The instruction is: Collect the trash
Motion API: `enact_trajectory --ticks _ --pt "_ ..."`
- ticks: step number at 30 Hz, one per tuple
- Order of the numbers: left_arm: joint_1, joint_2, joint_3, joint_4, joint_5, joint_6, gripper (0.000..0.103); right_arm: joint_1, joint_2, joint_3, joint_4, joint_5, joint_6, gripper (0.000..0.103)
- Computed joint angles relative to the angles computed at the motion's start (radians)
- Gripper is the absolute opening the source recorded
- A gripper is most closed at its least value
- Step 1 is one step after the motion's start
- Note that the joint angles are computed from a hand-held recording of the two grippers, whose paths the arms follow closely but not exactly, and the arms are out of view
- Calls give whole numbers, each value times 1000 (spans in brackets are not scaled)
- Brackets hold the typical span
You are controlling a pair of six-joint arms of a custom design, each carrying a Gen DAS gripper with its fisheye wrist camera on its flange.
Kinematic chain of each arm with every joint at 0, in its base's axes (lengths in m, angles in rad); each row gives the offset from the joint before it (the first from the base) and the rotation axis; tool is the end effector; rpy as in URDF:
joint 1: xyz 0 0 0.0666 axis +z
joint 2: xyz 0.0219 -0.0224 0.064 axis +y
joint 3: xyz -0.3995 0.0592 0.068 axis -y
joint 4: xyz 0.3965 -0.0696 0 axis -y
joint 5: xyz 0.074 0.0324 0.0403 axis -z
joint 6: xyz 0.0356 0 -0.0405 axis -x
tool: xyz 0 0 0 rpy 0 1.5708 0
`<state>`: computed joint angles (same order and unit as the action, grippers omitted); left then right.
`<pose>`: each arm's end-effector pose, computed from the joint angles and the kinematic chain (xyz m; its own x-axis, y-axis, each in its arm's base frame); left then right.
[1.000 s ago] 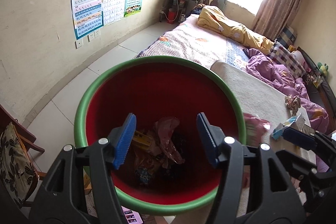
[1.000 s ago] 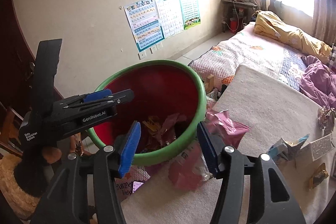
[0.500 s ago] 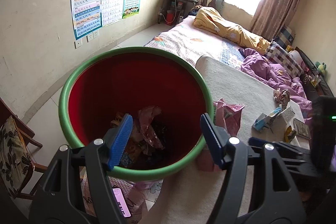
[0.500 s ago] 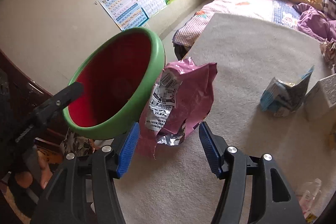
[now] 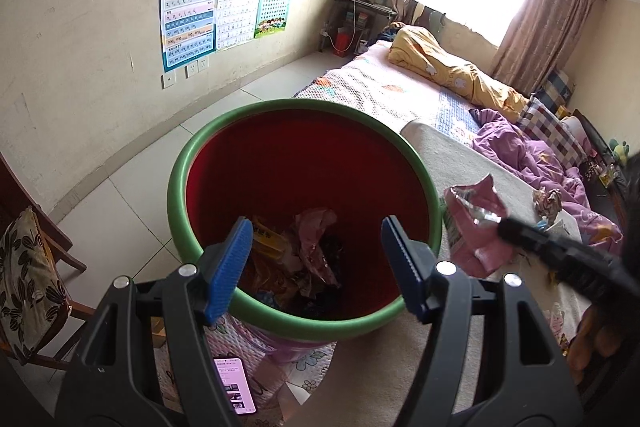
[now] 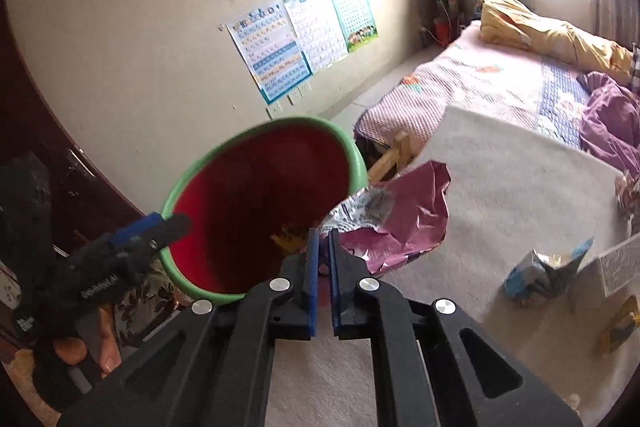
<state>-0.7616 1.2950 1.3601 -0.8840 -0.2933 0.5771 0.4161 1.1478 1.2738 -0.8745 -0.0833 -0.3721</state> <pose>0.3310 -0.3019 0.4802 -0.7255 -0.0299 -0.6876 0.1454 0.9698 -0.1957 0.3588 0.1613 0.4980 -0.7466 0.0662 -0.6620 -0.2009 0.9262 0.3191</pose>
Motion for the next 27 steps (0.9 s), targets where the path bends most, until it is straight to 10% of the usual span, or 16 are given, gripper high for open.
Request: enact_trajectory --ticks 9,10,12,27 --pt "47 -25 -31 4 22 4 64 48 100 143 9 64 91 3" --pt "55 -32 -37 3 24 6 64 31 100 145 -5 83 86 8" --pt "67 -41 -44 0 24 8 64 -2 92 126 -15 98 36 51" --pt "71 -8 -15 33 76 -44 64 -5 59 -75 -117 186 -190 59"
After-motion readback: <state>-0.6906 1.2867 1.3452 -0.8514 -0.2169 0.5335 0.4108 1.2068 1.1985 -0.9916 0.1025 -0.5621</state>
